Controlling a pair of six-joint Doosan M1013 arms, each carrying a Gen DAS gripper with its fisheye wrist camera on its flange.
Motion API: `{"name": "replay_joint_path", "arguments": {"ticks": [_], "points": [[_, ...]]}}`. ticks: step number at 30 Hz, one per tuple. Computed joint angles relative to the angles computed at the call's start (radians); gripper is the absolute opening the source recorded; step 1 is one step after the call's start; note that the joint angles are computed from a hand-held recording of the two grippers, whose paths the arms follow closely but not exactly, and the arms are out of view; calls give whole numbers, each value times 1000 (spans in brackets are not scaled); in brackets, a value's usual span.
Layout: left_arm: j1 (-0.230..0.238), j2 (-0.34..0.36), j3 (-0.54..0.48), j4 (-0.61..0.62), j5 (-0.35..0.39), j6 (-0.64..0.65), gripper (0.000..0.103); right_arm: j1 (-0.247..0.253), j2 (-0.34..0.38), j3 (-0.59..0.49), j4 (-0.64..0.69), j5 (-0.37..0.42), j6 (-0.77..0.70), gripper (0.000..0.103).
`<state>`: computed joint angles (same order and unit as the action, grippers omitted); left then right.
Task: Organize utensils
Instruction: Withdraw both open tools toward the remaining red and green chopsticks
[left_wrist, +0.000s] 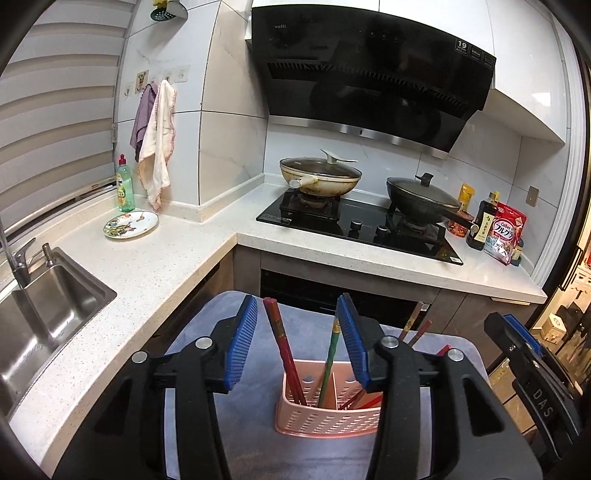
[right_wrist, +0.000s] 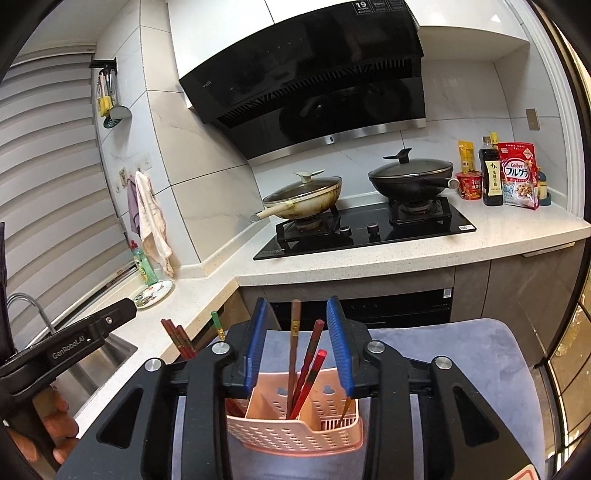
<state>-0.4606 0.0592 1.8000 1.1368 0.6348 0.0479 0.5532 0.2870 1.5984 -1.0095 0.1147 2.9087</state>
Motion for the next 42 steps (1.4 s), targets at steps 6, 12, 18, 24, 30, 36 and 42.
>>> {"name": "replay_joint_path", "arguments": {"ticks": [6, 12, 18, 24, 30, 36, 42], "points": [[-38, -28, 26, 48, 56, -26, 54, 12, -44, 53, -102, -7, 103, 43], [-75, -62, 63, 64, 90, -41, 54, 30, -90, 117, -163, 3, 149, 43], [-122, -90, 104, 71, 141, -41, 57, 57, -131, 178, -238, 21, 221, 49], [-172, -116, 157, 60, 184, -43, 64, 89, -167, 246, -166, 46, 138, 50], [-202, -132, 214, 7, 197, -34, 65, 109, -188, 310, -23, 66, 17, 50], [-215, -147, 272, -68, 189, -35, 65, 131, -195, 370, 144, 89, -120, 50], [-218, -151, 328, -155, 175, -20, 65, 158, -178, 422, 366, 111, -316, 50]]}}
